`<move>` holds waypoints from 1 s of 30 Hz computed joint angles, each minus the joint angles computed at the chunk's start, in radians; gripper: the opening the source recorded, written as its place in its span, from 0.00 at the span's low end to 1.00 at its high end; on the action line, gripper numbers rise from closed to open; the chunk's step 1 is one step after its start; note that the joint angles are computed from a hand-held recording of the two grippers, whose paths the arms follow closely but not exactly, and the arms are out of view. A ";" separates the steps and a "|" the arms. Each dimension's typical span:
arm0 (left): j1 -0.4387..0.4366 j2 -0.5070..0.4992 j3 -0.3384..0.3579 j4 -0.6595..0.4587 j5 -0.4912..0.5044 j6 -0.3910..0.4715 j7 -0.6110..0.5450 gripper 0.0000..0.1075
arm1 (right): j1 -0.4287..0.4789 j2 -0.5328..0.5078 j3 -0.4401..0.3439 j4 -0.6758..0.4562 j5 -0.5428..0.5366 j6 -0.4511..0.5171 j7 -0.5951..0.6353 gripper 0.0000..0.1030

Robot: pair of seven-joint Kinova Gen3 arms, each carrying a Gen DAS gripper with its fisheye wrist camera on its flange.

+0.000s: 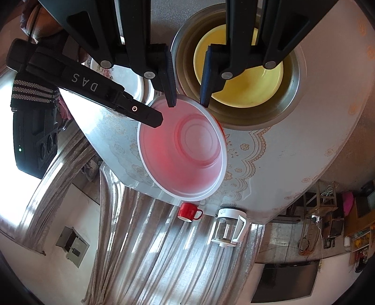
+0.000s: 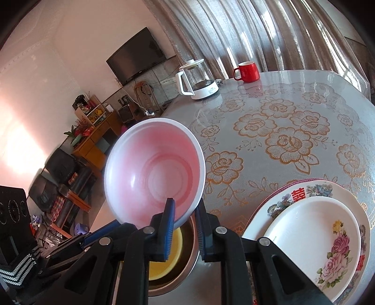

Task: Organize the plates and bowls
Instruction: 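Lower the red bowl into the steel basin onto the yellow bowl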

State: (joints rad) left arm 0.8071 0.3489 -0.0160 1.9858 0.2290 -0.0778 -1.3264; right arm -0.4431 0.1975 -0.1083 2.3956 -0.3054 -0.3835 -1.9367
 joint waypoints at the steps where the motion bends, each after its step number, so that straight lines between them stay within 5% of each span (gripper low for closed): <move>1: 0.015 -0.003 -0.016 0.002 0.004 0.001 -0.003 0.18 | 0.002 0.001 -0.003 0.002 0.005 -0.004 -0.004 0.16; 6: 0.119 -0.015 -0.122 0.024 0.048 -0.009 -0.033 0.18 | 0.045 0.006 -0.035 0.007 0.089 -0.012 -0.077 0.16; 13: 0.118 -0.030 -0.118 0.061 0.096 -0.037 -0.080 0.18 | 0.050 0.012 -0.044 0.005 0.144 -0.009 -0.120 0.16; 20: 0.058 -0.047 -0.052 0.093 0.128 -0.059 -0.120 0.18 | 0.077 0.021 -0.068 -0.001 0.218 -0.002 -0.182 0.15; 30: -0.120 -0.071 0.127 0.182 0.070 -0.119 -0.081 0.18 | 0.128 0.052 -0.125 -0.006 0.381 -0.005 -0.319 0.15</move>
State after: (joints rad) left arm 0.6867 0.2777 0.1109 2.1682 0.2988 -0.1970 -1.4074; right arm -0.3148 0.2499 -0.2336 2.3892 0.0751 -0.3881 -2.2560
